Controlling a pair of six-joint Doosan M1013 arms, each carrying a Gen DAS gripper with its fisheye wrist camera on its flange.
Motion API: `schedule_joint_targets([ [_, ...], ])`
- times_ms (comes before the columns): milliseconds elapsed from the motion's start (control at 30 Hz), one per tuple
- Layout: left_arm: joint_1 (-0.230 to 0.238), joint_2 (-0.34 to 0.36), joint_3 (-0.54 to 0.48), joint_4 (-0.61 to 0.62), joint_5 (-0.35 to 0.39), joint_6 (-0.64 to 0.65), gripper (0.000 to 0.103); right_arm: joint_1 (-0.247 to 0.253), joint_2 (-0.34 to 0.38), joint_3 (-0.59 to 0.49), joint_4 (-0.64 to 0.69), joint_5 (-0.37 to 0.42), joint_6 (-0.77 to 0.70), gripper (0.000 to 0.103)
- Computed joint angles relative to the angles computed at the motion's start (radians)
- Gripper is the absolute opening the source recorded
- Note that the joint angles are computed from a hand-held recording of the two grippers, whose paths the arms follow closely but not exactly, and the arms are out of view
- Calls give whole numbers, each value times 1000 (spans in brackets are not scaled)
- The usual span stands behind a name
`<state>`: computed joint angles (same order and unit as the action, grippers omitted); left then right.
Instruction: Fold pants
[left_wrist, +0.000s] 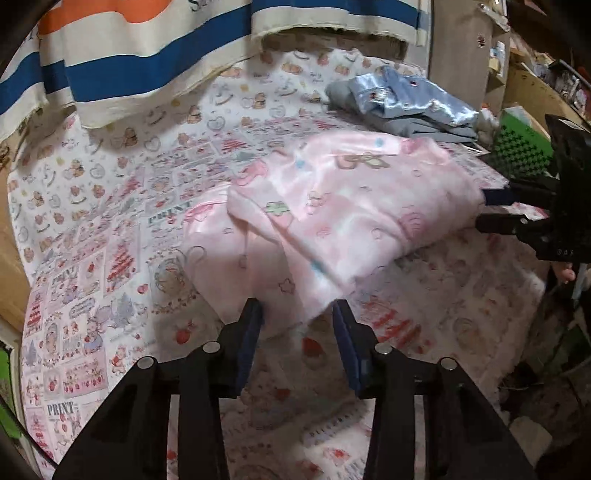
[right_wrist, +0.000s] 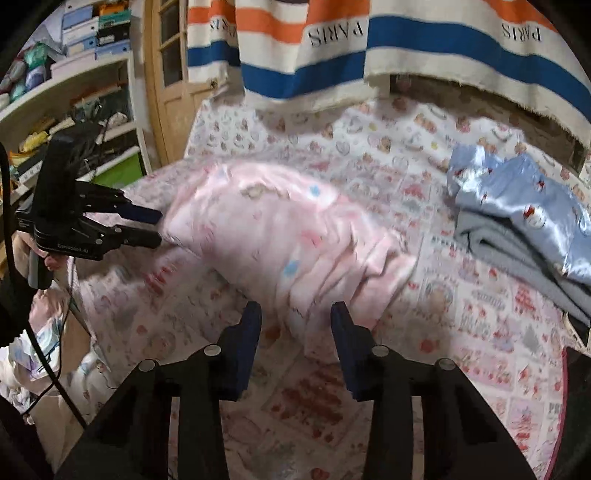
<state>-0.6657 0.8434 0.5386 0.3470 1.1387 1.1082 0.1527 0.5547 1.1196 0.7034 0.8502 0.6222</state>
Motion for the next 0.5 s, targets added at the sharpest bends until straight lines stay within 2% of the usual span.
schedule_joint_targets([
  [33, 0, 3, -4, 15, 3, -9, 33, 1, 6, -7, -9, 7, 12, 41],
  [100, 6, 3, -4, 8, -7, -23, 18, 2, 11, -9, -19, 0, 31, 38],
  [133, 11, -4, 9, -5, -23, -27, 14, 2, 14, -13, -19, 2, 35, 16],
  [167, 13, -16, 30, -14, -43, -32, 9, 0, 16, -15, -15, 6, 40, 4],
  [233, 14, -34, 57, -5, -67, -49, 8, -10, 14, -14, 25, 7, 34, 4],
  [333, 12, -59, 94, 22, -99, -69, 7, -20, -12, 11, 53, -33, 9, 4],
  [433, 15, -54, 85, 12, -73, -49, 7, -14, -17, 7, -34, -42, 67, 3],
  [500, 20, -37, 68, -18, -40, -30, 8, -14, 5, -20, -82, 0, 126, 3],
])
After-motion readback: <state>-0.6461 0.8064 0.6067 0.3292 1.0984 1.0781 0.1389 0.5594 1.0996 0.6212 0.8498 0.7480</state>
